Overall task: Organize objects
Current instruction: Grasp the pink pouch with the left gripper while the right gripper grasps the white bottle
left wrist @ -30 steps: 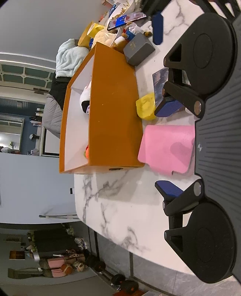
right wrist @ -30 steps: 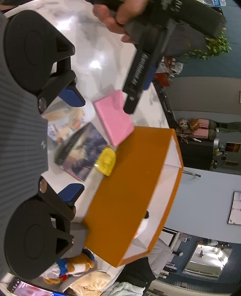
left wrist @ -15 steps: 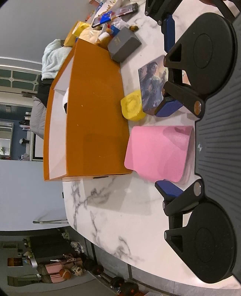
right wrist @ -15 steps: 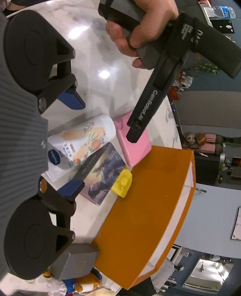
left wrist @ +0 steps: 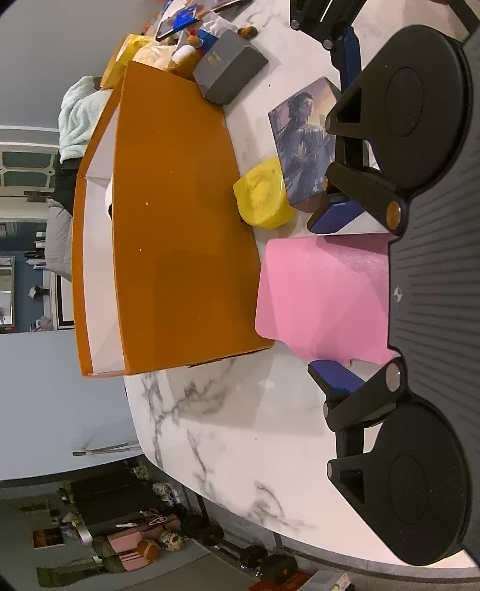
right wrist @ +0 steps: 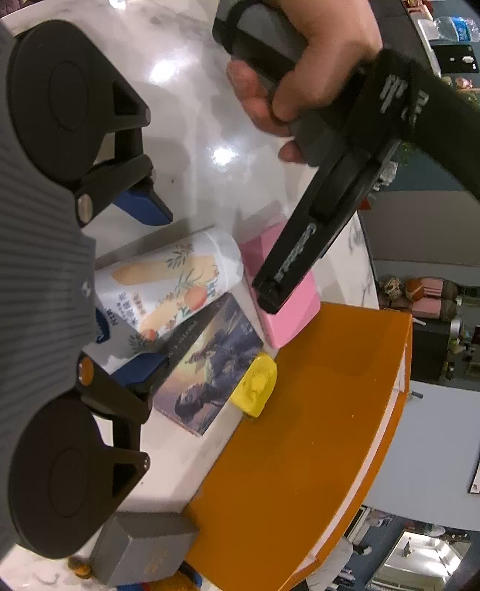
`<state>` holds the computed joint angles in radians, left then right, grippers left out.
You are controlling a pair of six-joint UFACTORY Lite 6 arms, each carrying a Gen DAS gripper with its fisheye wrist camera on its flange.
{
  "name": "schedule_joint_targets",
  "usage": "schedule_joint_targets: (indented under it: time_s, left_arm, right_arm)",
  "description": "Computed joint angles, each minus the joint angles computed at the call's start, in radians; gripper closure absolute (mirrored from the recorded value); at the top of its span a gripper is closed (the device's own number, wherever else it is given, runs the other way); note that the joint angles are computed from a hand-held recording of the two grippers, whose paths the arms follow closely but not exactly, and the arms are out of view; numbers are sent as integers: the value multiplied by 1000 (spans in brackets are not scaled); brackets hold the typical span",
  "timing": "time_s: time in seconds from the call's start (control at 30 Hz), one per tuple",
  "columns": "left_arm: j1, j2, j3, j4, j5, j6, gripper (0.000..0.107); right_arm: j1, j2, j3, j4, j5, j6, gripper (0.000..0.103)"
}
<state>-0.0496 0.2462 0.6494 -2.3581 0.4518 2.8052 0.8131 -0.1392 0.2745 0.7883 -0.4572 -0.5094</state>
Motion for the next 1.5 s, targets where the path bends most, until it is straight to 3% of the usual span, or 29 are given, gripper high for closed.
schedule_joint_targets:
  time_s: [0.33, 0.4, 0.47, 0.53, 0.6, 0.67, 0.8, 0.87, 1.1, 1.23, 1.4, 1.5]
  left_arm:
    - [-19, 55, 29, -78, 12, 83, 11]
    - [-23, 66, 25, -116, 21, 125, 9]
    - [-25, 82, 28, -131, 21, 127, 7]
    - [4, 95, 22, -79, 59, 33, 7]
    - [16, 93, -6, -117, 102, 61, 7]
    - [-6, 79, -15, -180, 79, 122, 6]
    - [-23, 82, 59, -78, -58, -3, 4]
    - [-26, 86, 76, -85, -95, -34, 4]
    - [-13, 80, 63, -73, -83, -35, 4]
    - [-6, 78, 37, -113, -39, 18, 4]
    - [15, 75, -35, -233, 88, 135, 4]
    - [14, 68, -13, -186, 44, 101, 4]
  right_arm:
    - [-106, 30, 11, -309, 32, 235, 25]
    - [-117, 29, 4, -368, 33, 276, 21]
    - [-128, 46, 17, -419, 62, 305, 0]
    - [-125, 55, 20, -412, 62, 306, 1]
    - [-117, 56, 18, -394, 56, 299, 1]
    - [-103, 62, 4, -386, 16, 318, 1]
    - [-81, 100, -24, -383, -91, 355, 1]
    - [-86, 99, -20, -386, -84, 350, 1]
    - [-78, 106, 15, -319, -40, 299, 1]
    - [-105, 84, -5, -390, -32, 322, 1]
    - [-151, 65, 4, -484, 27, 354, 1]
    - [-148, 64, 6, -468, 35, 342, 1]
